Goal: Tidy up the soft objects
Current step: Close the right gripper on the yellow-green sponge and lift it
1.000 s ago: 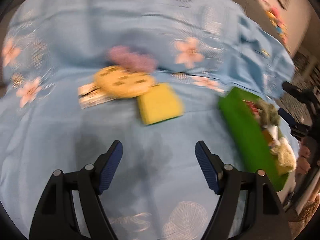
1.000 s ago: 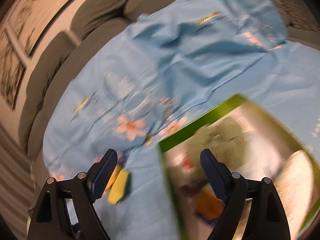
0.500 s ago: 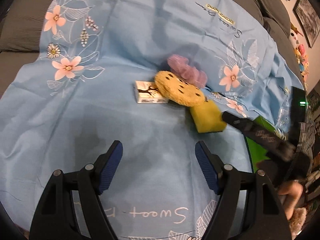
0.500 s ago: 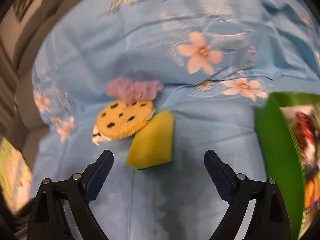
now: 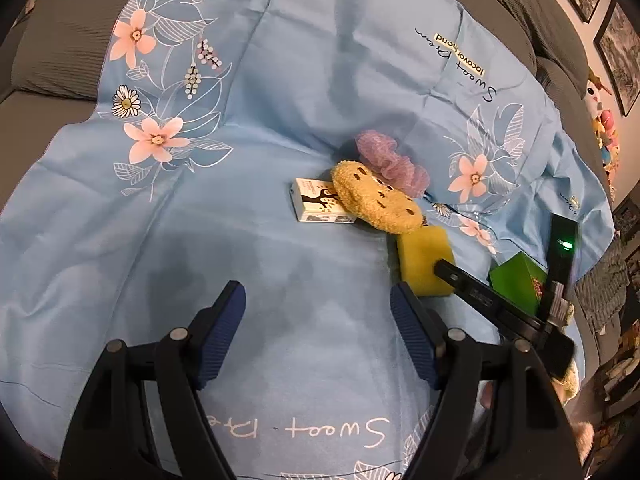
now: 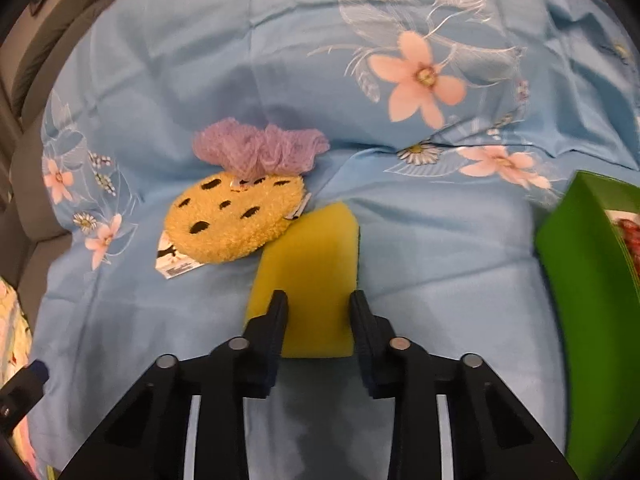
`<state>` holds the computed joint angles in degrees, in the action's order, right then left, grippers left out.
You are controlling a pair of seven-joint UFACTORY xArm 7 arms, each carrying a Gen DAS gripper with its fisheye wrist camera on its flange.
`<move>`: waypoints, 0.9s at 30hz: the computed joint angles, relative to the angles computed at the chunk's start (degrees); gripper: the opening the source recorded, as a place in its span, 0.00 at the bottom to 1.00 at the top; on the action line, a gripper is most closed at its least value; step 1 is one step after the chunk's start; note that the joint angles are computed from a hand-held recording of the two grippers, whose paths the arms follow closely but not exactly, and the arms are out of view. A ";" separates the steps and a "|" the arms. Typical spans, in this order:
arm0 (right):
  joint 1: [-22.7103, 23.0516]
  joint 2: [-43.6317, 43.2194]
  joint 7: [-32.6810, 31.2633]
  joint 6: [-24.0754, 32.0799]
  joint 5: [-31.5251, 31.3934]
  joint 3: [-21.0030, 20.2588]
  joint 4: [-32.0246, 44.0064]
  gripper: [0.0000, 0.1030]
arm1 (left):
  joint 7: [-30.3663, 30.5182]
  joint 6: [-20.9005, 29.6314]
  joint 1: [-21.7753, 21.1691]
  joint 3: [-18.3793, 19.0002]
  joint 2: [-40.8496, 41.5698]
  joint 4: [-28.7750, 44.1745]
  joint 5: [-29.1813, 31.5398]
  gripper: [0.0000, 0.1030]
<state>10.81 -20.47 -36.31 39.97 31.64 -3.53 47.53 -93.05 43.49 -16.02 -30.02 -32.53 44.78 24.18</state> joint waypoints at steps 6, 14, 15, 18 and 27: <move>-0.01 -7.37 -4.03 8.42 3.27 -3.63 -1.95 0.25 | -0.04 -1.02 -0.23 0.14 0.48 0.07 -0.02 0.72; -1.44 -11.75 -4.51 19.12 2.21 -5.60 -2.34 0.26 | 0.47 -2.29 -0.83 0.28 2.19 0.50 -0.13 0.72; -1.55 -11.71 -4.89 20.24 1.80 -5.55 -2.14 0.26 | 0.80 -2.82 -1.09 0.56 2.92 0.58 -0.42 0.72; -2.43 -10.07 -4.53 23.13 -0.03 -4.82 -1.16 0.27 | 1.03 -3.73 -1.67 0.88 5.34 1.19 -0.90 0.72; -6.58 -3.27 -3.73 26.87 6.11 -6.76 3.49 0.37 | 4.93 -11.36 -6.43 4.63 14.15 3.45 -2.85 0.63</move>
